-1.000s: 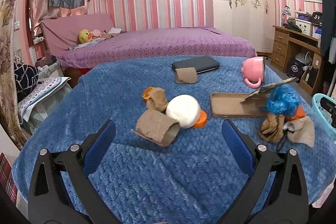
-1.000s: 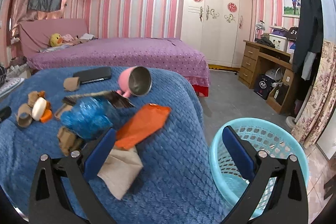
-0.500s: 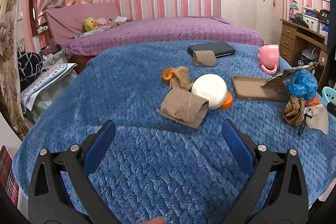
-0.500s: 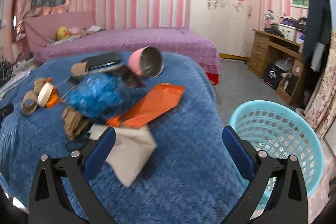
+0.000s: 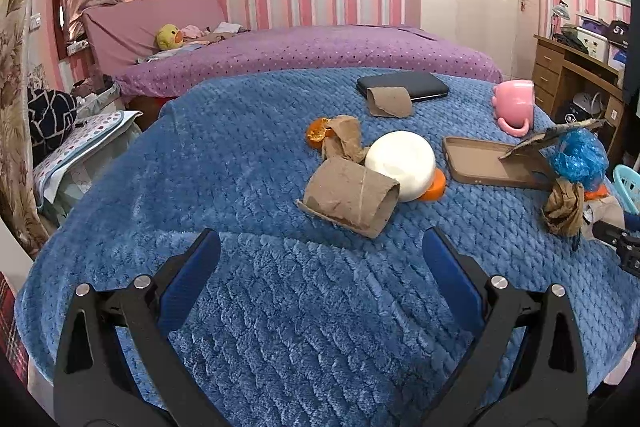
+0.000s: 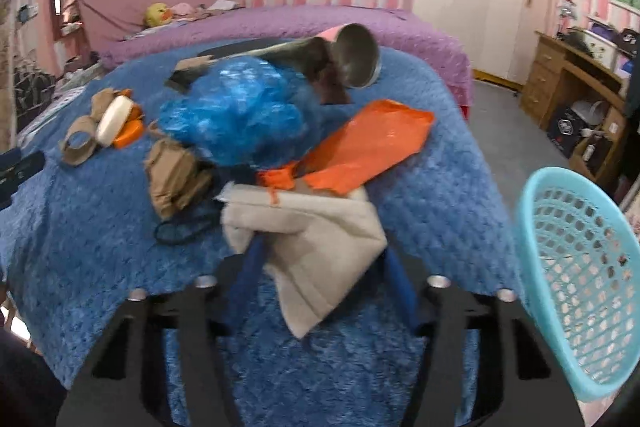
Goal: Collect trash
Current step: 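Reach the right gripper to the beige cloth and grasp it, then carry the beige cloth to the blue wastebasket while the left gripper grasps the cardboard tube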
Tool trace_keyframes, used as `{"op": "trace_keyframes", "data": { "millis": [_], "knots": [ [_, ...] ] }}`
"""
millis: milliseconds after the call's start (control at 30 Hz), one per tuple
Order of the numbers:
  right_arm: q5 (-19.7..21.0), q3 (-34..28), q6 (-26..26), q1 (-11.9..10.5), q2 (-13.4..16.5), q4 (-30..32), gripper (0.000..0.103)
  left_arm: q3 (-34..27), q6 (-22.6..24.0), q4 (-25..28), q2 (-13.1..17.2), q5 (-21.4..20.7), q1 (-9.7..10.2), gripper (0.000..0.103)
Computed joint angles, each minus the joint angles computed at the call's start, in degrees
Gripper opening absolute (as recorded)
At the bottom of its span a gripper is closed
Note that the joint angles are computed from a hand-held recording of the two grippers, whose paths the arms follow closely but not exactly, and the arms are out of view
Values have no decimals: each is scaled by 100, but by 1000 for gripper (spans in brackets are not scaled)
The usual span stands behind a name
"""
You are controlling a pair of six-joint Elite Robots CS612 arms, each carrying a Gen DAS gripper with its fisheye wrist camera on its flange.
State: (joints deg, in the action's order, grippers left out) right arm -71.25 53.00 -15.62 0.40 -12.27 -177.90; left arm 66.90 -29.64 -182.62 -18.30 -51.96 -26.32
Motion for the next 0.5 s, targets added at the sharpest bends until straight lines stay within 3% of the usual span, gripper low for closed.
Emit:
{"op": "trace_keyframes", "data": {
  "millis": [133,500],
  "knots": [
    [212,17,39,-58,-15,12,29,-86,-139,57,29,-120,42,98],
    [156,106,509,-317,-61,-202,28,-333,103,155,126,-135,42,98]
  ]
}}
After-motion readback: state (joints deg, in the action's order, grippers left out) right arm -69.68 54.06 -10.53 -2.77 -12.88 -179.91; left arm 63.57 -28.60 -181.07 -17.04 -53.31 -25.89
